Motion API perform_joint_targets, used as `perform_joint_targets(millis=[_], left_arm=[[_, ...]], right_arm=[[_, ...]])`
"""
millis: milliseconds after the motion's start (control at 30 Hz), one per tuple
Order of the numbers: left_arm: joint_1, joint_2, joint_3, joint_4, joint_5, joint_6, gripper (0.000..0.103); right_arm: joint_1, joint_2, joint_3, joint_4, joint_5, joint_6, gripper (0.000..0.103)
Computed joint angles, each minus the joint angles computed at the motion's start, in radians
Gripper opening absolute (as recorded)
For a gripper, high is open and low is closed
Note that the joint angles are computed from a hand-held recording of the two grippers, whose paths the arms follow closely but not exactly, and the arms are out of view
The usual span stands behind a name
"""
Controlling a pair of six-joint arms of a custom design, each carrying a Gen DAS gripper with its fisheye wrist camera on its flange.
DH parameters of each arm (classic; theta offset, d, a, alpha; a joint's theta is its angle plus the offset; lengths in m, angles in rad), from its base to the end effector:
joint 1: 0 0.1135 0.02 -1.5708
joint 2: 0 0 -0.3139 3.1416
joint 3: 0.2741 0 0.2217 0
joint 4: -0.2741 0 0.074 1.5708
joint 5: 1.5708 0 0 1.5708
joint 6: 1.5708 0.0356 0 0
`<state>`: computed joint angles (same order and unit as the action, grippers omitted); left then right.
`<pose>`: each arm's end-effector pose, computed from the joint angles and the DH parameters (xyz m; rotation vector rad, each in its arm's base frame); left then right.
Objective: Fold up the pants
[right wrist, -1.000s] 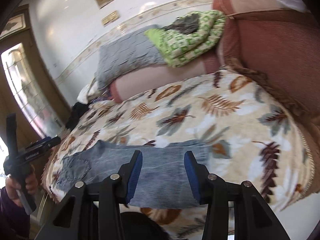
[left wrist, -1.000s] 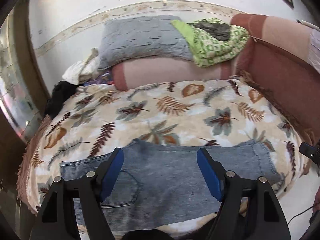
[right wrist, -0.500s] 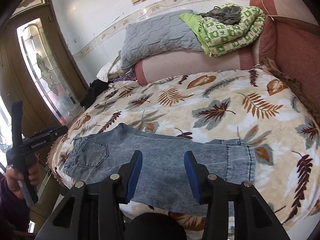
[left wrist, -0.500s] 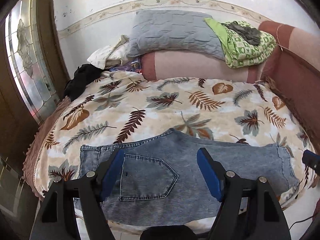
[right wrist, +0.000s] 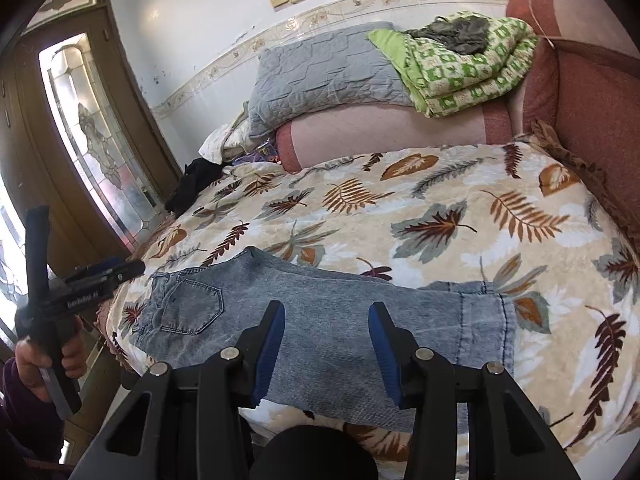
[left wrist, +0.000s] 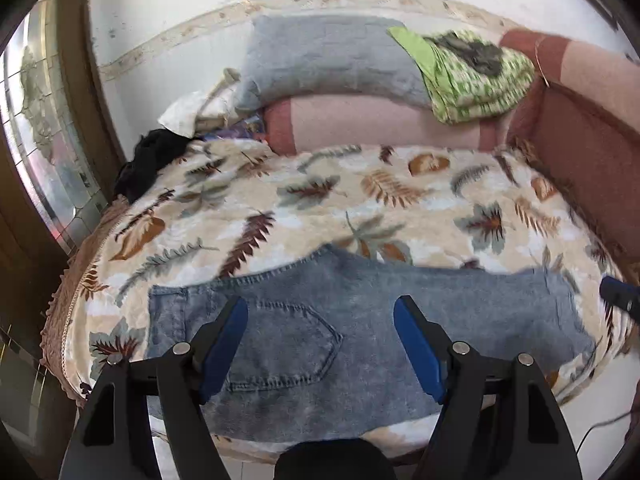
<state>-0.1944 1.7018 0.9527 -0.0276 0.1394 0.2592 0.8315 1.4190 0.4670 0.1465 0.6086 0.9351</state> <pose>0.3288 -0.0698 0.2467 0.5931 2.2654 -0.1315 0.1611 0.1464 0.2103 0.3912 2.1800 0.2456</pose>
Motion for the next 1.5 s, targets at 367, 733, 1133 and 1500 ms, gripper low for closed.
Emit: perform_joint_targets(millis=[367,733,1133,1500], left_arm=[[-0.027,0.386,0.120,0.015,-0.210,-0.012,0.076],[-0.027,0.508,0.209,0.010,-0.257,-0.025,0.084],[-0.029,0.330,0.068,0.050,-0.164,0.035,0.085],[-0.015,0.249,-0.006,0.059,-0.185,0.024,0.085]], right_arm=[[-0.314,0.269,-0.283,0.464,-0.244,0.006,0.047],[-0.671,0.569,-0.085,0.514,-0.451,-0.244,0.047],[-0.644,0.233,-0.331,0.588,-0.398,-0.154,0.047],[-0.376,0.249,-0.356,0.490,-0.271,0.050,0.047]])
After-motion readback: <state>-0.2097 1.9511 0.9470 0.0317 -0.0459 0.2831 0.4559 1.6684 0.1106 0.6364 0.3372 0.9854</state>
